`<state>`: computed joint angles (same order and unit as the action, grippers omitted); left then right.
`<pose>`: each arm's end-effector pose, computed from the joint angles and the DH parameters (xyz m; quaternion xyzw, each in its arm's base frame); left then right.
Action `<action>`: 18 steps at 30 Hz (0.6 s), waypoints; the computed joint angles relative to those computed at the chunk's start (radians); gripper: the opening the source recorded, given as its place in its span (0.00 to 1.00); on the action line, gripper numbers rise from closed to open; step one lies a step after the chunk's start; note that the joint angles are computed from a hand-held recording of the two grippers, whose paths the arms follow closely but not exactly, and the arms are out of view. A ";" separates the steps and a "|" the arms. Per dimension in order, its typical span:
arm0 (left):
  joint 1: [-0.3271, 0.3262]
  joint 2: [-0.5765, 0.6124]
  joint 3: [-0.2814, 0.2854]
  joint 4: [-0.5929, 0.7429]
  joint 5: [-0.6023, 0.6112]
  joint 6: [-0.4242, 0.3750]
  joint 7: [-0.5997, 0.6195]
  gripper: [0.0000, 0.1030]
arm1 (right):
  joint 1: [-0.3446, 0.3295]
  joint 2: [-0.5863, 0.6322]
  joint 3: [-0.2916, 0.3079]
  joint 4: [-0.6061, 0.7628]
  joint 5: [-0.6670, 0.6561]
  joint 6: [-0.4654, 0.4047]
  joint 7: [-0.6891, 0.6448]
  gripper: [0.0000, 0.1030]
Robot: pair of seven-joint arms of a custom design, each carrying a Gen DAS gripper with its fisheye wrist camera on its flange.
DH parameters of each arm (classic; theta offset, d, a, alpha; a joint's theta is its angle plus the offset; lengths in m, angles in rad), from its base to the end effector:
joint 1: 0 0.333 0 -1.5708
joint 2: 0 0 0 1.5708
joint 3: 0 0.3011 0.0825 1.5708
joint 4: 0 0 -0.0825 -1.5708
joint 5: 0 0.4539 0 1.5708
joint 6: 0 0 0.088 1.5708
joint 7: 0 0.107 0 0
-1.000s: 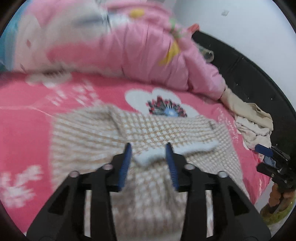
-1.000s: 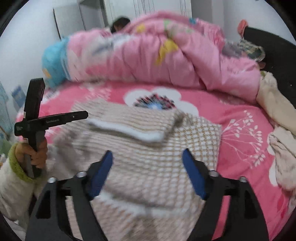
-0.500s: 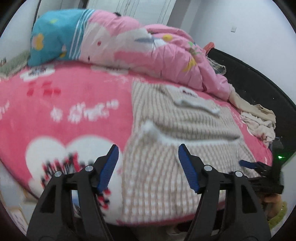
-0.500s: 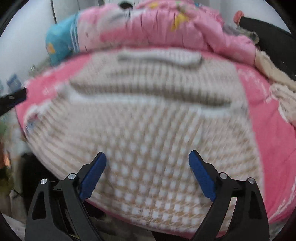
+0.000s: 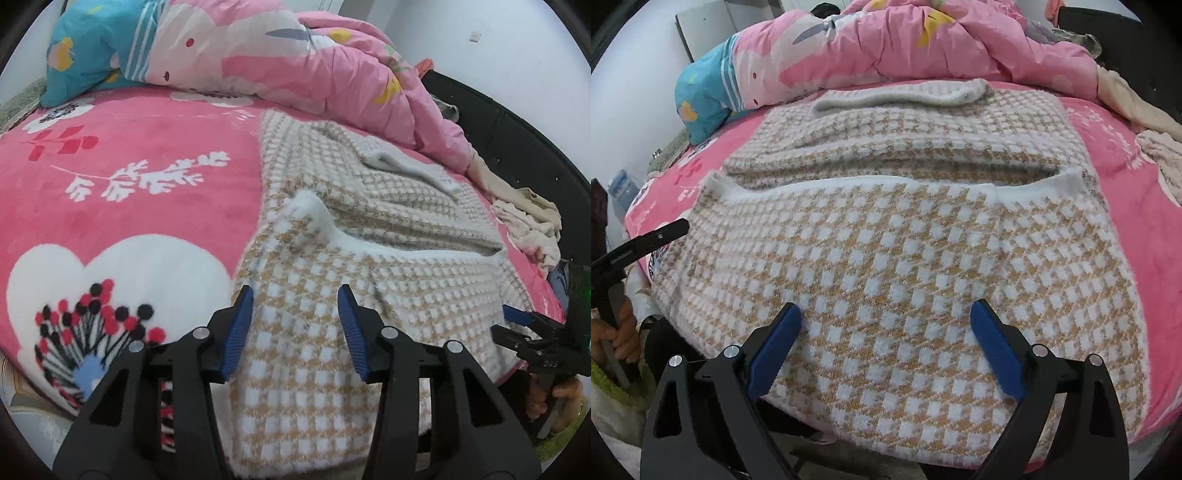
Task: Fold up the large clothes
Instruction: 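Pinch the folded side edge of the coat with the left tool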
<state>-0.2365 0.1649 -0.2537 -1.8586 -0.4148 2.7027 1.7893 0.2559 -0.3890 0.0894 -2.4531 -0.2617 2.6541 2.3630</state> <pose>0.6354 -0.3147 0.4645 -0.5241 0.7698 -0.3581 0.0668 0.4993 0.1880 0.4588 -0.5846 0.7515 -0.1678 0.2555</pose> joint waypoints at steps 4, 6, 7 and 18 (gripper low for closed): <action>0.014 0.010 -0.013 0.013 -0.060 -0.011 0.051 0.43 | 0.003 0.006 -0.006 0.006 0.011 -0.007 -0.014 0.89; 0.040 0.011 -0.035 0.022 -0.178 -0.033 0.143 0.43 | 0.003 0.007 -0.007 0.007 0.013 -0.006 -0.018 0.89; 0.061 0.009 -0.052 0.027 -0.281 -0.053 0.223 0.43 | 0.003 0.007 -0.007 0.007 0.014 -0.005 -0.019 0.89; 0.032 0.186 -0.011 0.248 -0.208 -0.189 0.114 0.43 | 0.003 0.011 -0.008 0.006 0.024 0.004 -0.030 0.90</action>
